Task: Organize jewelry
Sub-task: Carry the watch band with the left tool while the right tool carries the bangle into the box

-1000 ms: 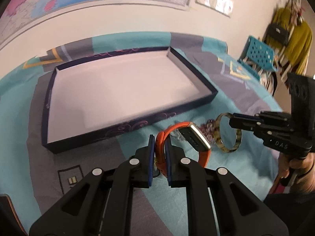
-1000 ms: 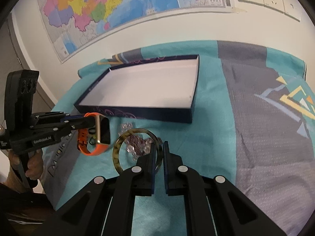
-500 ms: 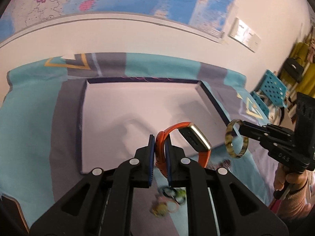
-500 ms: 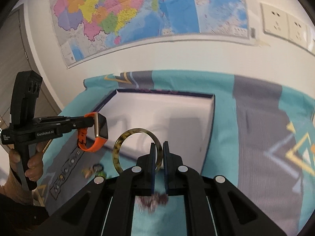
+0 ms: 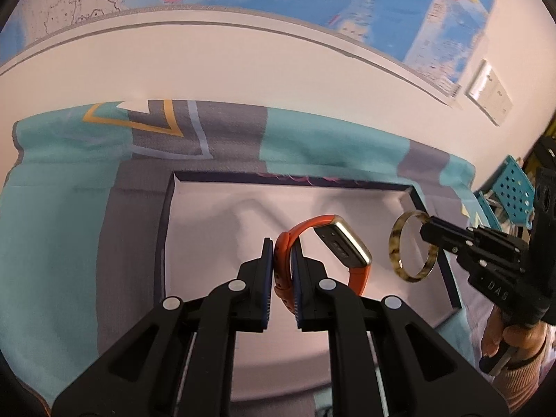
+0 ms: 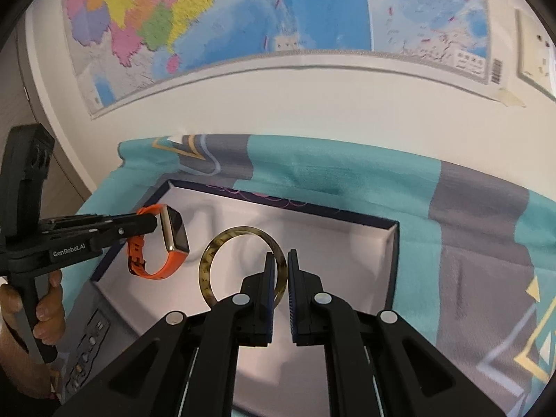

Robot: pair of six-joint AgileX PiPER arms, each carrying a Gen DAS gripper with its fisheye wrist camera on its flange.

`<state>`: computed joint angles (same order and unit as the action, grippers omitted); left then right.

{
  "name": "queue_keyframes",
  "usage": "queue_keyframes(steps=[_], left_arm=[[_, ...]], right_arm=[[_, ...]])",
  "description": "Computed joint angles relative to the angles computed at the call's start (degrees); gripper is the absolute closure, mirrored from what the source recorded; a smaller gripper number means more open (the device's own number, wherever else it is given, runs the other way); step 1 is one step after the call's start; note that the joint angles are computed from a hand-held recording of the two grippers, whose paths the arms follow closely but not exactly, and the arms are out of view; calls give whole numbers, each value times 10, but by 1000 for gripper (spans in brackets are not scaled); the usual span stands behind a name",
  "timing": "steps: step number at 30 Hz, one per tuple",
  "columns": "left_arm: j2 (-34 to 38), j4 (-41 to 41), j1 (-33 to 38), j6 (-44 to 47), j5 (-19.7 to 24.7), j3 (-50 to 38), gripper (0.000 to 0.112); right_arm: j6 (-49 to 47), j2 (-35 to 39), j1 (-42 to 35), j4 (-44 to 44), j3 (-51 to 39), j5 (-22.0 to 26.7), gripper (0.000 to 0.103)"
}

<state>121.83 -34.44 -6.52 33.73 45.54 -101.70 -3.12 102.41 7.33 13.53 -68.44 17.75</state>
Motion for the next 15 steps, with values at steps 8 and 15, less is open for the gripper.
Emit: queue_keyframes(steps=[8, 15], left_arm=[[89, 75, -16, -97, 41, -136, 102], [150, 117, -25, -154, 80, -230, 102]], right_arm=[[59, 93, 3, -60, -113, 62, 97], [99, 135, 2, -94, -171, 102, 97]])
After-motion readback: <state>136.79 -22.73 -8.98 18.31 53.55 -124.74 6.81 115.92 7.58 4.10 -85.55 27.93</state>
